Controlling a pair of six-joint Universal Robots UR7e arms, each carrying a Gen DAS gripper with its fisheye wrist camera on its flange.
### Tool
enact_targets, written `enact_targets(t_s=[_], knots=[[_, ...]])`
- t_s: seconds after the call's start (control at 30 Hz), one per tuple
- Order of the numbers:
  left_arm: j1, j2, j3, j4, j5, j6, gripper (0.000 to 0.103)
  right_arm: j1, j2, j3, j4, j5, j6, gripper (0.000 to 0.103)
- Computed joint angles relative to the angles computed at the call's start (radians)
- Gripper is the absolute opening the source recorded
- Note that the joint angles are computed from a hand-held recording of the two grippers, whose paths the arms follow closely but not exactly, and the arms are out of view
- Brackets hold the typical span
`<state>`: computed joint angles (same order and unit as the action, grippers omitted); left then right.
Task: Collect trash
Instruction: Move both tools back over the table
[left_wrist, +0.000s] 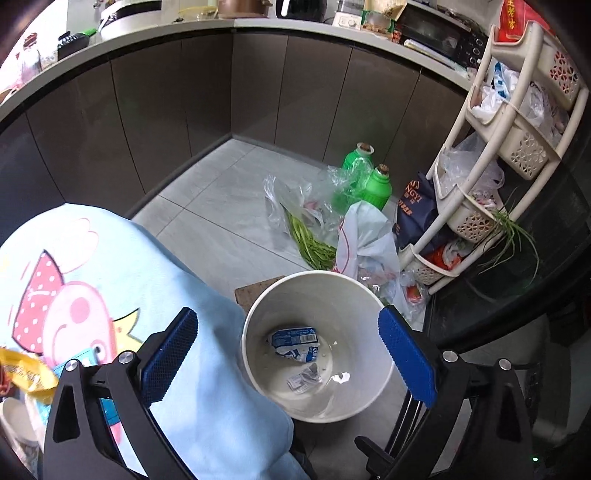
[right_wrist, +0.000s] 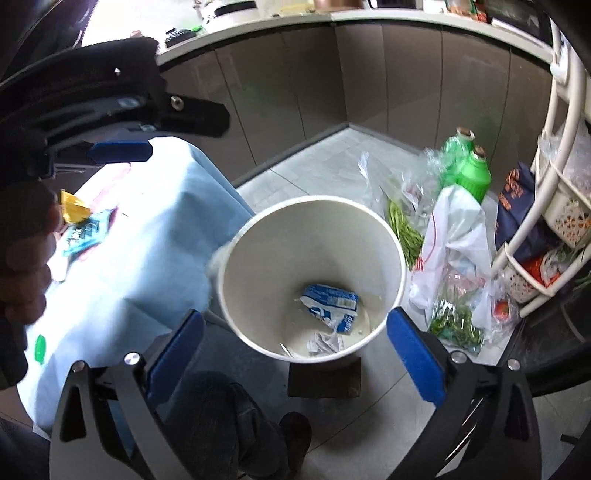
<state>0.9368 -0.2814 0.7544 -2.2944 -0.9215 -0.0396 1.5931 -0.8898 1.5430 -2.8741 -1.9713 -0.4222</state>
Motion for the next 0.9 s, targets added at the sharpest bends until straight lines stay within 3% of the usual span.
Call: enact_targets(t_s=[0.13,0.27,0.5,0.73,0.9], knots=[[-0.021,-0.096,0.140,-0.085,0.004,-0.012,0.094,0.037,-0.022,0.014,-0.028,0.005,-0.024,0.100],[-0.051,-0.223,0.333,-0.207,0.053,-0.030,0.094,0.076,-0.055,0.048,-0.069,0.036,-0.038,0.100],[-0.096,-0.493,0.692,-0.372,0.152,-0.176,0.094,0.141,-0.077,0.089,-0.107,0.105,-0.066,0.100],[-0.122,-0.721,0.989,-0.447,0.323,-0.306,0.094,0.217,-0.030,0.086,-0.008,0.164,-0.090,0.100],[-0.118,-0.886,1.148,-0.353,0.409,-0.473,0.094,0.268,0.022,0.056,0.091,0.208,-0.111,0.100]])
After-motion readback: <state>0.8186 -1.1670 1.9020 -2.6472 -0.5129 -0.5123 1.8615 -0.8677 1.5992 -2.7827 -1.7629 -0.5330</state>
